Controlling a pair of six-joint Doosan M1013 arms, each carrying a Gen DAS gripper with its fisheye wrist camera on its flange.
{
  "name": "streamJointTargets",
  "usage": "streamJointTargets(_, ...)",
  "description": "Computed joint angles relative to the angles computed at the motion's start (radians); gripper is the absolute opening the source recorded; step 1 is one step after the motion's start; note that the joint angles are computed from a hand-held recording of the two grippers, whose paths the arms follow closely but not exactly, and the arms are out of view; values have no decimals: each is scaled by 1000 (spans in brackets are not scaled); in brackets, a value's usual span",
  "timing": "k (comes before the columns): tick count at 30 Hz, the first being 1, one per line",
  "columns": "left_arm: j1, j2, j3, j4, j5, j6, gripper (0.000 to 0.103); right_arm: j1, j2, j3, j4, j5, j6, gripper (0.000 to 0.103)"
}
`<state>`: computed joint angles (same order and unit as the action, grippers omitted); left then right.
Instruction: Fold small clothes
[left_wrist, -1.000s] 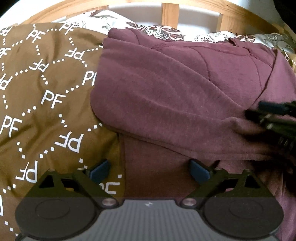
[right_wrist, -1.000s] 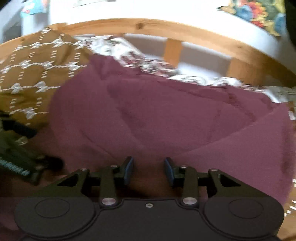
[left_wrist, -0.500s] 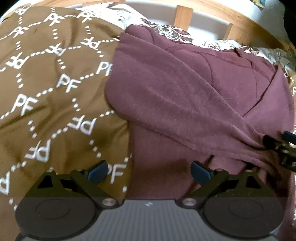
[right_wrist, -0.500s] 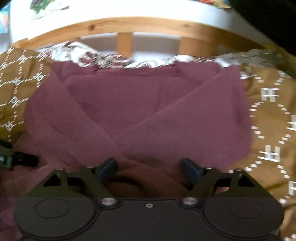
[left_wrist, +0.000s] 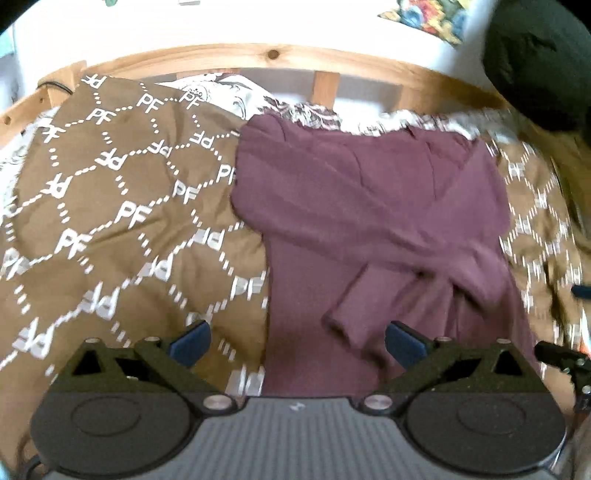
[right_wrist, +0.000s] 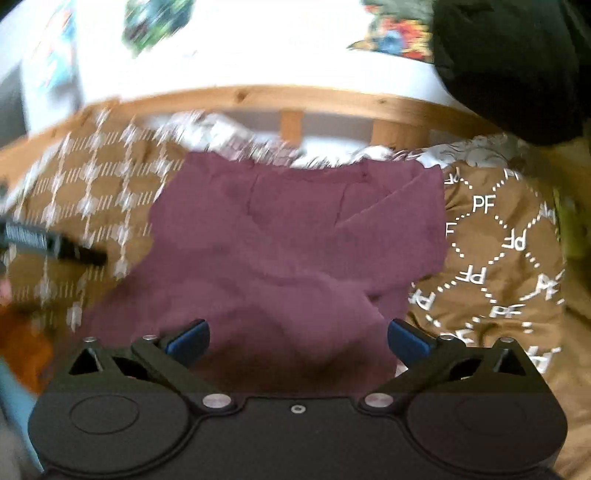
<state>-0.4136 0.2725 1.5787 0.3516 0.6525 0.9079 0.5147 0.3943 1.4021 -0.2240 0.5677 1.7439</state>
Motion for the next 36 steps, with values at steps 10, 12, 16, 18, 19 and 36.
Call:
streamJointTargets(10,-51,-98,115,12,-20,20,102,44,-20,32,-7,217,-302,102)
streamJointTargets(12,-52,-93,115,-18,-19,77,102,48,-2,24,-19,233,-295,102)
streamJointTargets(16,-63,-65,94,-60,30,193,102,60,36,-4,-13,248,-342,102)
streamJointTargets(18,-64,-49,82,-113,51,267,102,65,54,-21,-5,275,-384,100)
streamJointTargets(19,-63,-45,78,-141,56,304,102,71,60,-24,-18,279,-387,100)
streamJointTargets(36,-87,9,41,-99,150,362,103,12,17,10,167,99,-293,6)
